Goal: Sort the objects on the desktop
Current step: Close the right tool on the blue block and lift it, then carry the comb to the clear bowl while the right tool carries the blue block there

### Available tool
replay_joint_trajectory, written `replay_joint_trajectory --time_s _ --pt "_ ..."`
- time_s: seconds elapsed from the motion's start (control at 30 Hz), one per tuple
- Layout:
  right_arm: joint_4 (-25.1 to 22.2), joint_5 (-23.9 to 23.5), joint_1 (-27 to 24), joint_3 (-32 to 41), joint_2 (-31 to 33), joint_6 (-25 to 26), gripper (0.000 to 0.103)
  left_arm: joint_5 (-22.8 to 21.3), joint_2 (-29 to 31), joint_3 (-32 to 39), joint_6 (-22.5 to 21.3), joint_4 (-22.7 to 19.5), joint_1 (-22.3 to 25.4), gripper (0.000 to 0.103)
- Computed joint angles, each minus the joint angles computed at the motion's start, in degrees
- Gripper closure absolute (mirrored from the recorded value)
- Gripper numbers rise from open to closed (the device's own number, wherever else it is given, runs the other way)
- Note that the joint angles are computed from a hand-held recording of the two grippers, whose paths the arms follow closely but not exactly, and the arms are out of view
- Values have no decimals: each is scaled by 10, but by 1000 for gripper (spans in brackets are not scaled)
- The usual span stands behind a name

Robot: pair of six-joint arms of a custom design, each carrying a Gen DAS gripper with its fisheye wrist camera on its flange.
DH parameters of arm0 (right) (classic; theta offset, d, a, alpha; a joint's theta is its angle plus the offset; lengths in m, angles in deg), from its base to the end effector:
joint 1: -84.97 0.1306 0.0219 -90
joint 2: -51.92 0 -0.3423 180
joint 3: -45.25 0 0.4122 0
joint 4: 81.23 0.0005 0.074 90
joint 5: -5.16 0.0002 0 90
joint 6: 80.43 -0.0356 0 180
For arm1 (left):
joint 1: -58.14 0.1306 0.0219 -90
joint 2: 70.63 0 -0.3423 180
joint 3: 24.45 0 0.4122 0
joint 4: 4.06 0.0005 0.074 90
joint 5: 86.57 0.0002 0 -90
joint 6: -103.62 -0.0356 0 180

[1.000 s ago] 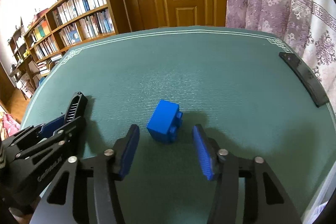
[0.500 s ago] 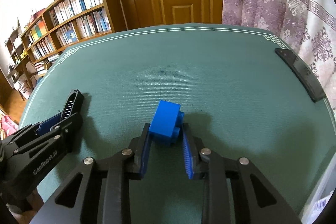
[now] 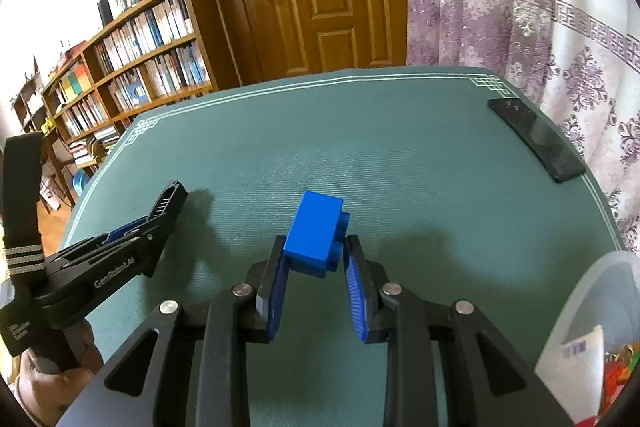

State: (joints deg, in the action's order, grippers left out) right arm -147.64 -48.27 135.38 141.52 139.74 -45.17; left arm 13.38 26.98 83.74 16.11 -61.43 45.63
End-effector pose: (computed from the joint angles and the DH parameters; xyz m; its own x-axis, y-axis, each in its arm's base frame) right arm 0.3168 0.3490 0.4462 -0.6527 0.2397 -0.7187 0.2001 0.9695 0.1416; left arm 0.5325 -0.1250 0.4659 -0.7252 0.1171 -0.6786 0.2976 0.9419 -0.1556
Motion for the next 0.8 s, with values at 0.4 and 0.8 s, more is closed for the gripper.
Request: replay_joint_trajectory --time_s 0.4,0.8 --pt "-43 41 27 -25 -51 -45 72 9 -37 -19 -20 7 -26 74" --pt "-105 75 59 -57 -106 -112 72 22 -82 -54 -40 1 -64 74"
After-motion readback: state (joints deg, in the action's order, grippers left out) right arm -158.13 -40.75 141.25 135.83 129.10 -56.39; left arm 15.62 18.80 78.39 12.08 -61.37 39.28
